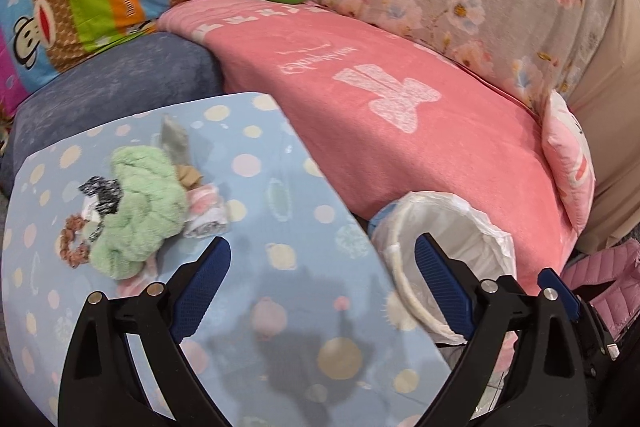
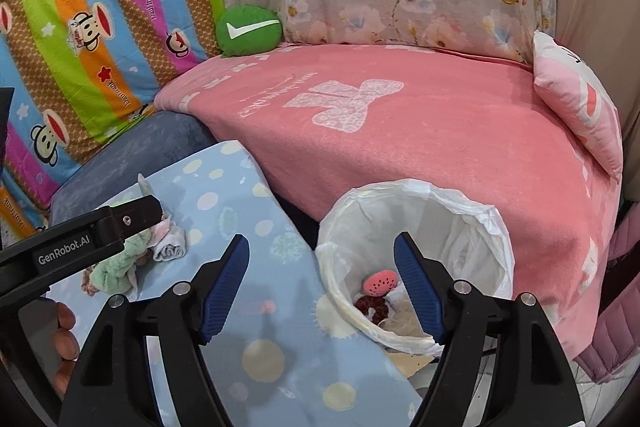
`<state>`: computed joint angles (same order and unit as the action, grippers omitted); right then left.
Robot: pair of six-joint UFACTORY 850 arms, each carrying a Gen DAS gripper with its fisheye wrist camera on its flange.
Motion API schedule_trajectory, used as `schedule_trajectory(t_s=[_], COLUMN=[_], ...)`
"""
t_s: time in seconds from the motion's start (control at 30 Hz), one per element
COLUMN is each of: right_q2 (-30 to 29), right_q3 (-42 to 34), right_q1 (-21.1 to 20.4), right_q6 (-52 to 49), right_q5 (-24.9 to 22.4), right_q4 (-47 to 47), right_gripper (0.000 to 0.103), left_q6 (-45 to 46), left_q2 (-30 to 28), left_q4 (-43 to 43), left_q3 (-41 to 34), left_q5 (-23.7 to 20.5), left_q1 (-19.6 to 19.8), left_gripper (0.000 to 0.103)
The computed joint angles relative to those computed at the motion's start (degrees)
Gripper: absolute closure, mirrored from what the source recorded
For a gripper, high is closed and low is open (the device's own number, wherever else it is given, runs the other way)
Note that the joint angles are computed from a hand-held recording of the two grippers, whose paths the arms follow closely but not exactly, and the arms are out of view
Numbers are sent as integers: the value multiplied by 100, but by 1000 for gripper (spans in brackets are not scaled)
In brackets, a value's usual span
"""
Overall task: Collect trash
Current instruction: 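Move both tools back to the table toward the tan scrunchie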
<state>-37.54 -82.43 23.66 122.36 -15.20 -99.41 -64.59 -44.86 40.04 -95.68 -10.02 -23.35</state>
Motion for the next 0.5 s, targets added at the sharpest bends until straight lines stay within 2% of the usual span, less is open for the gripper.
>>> schedule_trajectory(t_s=[0.1,0.3,0.43,0.5], right_q2=[-116,-409,-707,-889], right_q3=[-192,-647,-1079,-1332], right_q1=[113,332,483,573], right_q6=[-310,-1088,-2317,-3089], right_q5=[96,303,400,433], right_q4=[244,996,2148,2877], right_gripper=[31,31,31,31], left_q6=[-368,-1786,-2747,-2911], left_q2=[127,377,506,540], left_q4=[246,1497,2256,2358], left_q3=[240,751,1108,1239], left_q5=[40,-12,12,3], left_q1=[147,464,727,873], left_gripper=[14,13,13,13])
